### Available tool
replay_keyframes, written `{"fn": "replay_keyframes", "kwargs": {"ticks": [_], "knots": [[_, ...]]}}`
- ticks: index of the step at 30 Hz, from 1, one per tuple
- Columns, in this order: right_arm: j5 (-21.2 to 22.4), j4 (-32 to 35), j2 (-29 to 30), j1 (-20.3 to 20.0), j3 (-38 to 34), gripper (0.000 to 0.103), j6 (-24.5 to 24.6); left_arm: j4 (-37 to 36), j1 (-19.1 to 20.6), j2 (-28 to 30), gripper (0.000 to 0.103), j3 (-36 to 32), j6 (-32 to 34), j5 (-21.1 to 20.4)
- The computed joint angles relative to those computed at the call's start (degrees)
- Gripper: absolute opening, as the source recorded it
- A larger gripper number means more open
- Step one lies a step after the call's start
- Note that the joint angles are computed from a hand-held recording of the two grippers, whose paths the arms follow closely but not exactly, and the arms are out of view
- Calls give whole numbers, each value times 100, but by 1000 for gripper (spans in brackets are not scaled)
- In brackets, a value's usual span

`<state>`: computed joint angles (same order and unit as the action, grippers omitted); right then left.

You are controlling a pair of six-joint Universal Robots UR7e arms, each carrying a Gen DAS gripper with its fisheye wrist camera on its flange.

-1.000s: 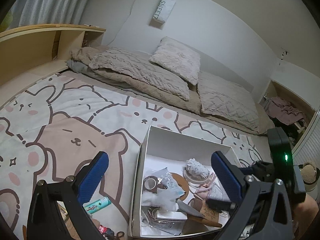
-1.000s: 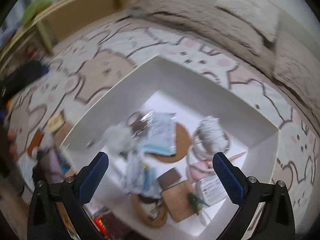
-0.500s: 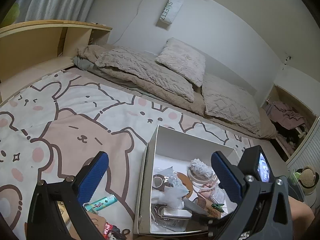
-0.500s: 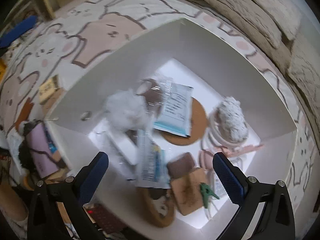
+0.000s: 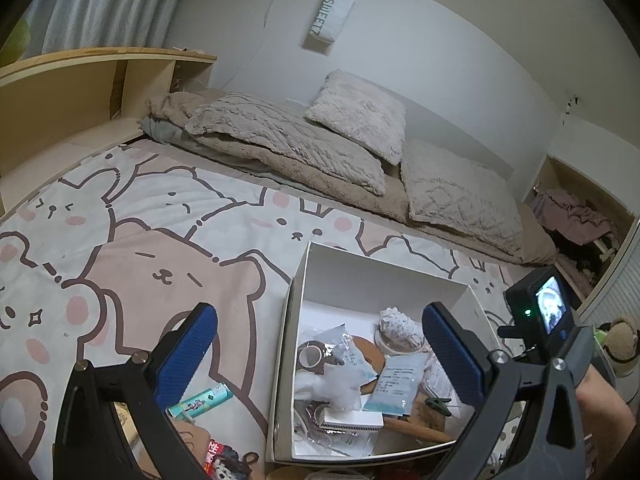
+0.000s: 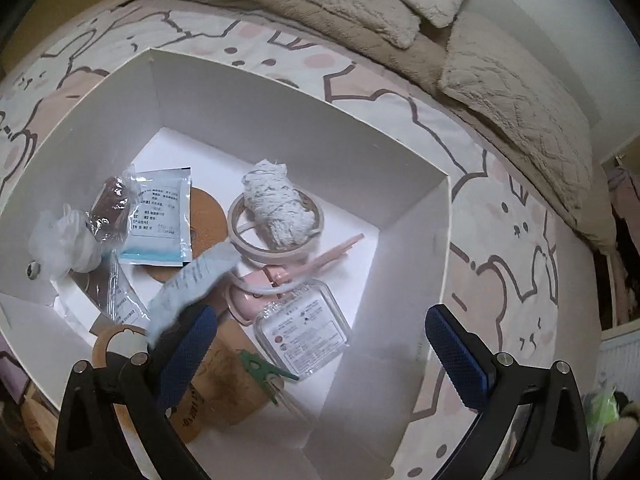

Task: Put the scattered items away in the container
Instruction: 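Withdraw both grippers from the white box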

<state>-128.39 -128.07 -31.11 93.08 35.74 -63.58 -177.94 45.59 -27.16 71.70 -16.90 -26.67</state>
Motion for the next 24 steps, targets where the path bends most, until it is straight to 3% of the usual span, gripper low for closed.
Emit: {"fn": "replay_keyframes", "kwargs": {"ticks": [8,24], "knots": [[780,35,-535,-48,653,103,300,277,-78,38,103,-1,-127,159],[2903,127,-1943,-374,2079,103,858,1138,-246,-39,103,197,-678,485]]}}
